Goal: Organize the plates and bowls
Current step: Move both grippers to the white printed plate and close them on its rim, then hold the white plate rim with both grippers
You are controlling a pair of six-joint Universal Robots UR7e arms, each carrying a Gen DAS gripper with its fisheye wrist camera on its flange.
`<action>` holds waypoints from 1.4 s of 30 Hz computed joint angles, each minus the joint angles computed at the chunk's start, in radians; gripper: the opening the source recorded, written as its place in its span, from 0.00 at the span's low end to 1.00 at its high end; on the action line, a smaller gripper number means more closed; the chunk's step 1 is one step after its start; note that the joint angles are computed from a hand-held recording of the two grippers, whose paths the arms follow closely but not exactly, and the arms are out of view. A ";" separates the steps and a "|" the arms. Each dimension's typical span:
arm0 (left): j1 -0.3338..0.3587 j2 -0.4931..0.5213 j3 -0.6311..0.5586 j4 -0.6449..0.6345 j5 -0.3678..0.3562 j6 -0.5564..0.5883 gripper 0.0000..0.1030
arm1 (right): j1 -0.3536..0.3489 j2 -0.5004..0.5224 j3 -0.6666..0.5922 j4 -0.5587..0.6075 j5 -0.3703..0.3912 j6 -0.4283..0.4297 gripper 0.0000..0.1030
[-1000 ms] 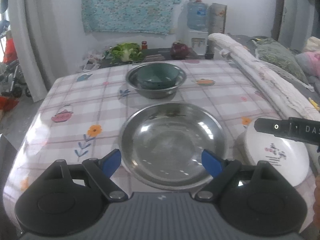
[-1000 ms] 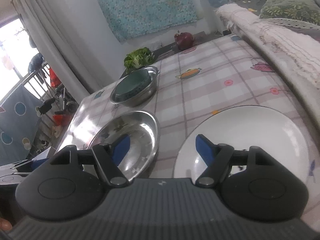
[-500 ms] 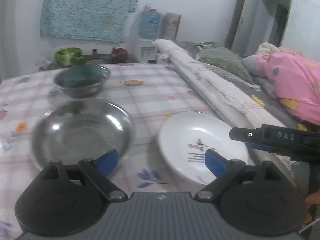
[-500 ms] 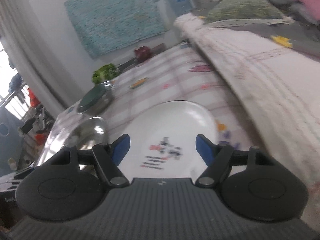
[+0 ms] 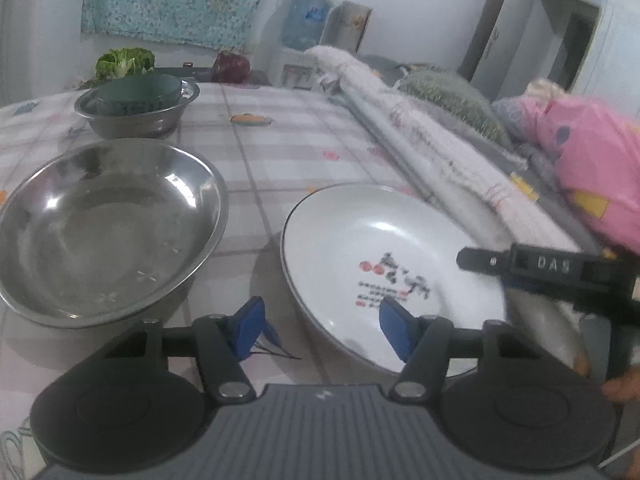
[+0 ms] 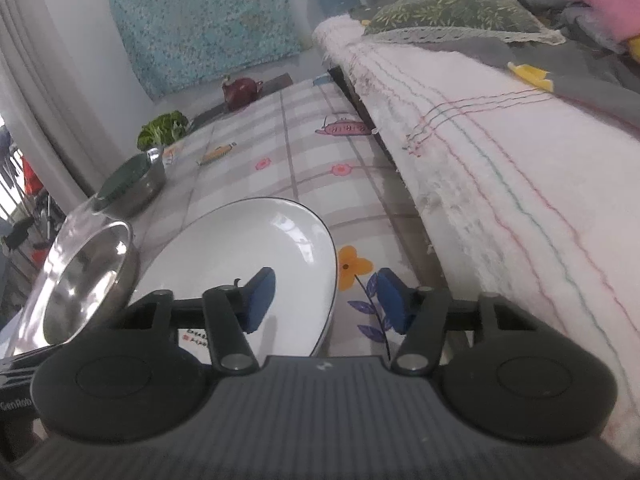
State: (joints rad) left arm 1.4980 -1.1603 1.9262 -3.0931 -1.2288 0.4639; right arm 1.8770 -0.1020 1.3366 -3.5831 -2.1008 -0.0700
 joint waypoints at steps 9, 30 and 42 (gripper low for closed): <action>-0.009 0.033 -0.034 0.039 0.056 -0.018 0.38 | -0.025 0.032 -0.075 0.056 0.030 -0.036 0.29; -0.019 -0.017 -0.001 0.085 0.091 -0.002 0.29 | -0.018 0.007 -0.014 0.066 0.092 0.001 0.20; 0.008 -0.094 0.037 0.115 0.082 -0.016 0.29 | 0.025 0.024 0.002 0.083 0.088 -0.007 0.21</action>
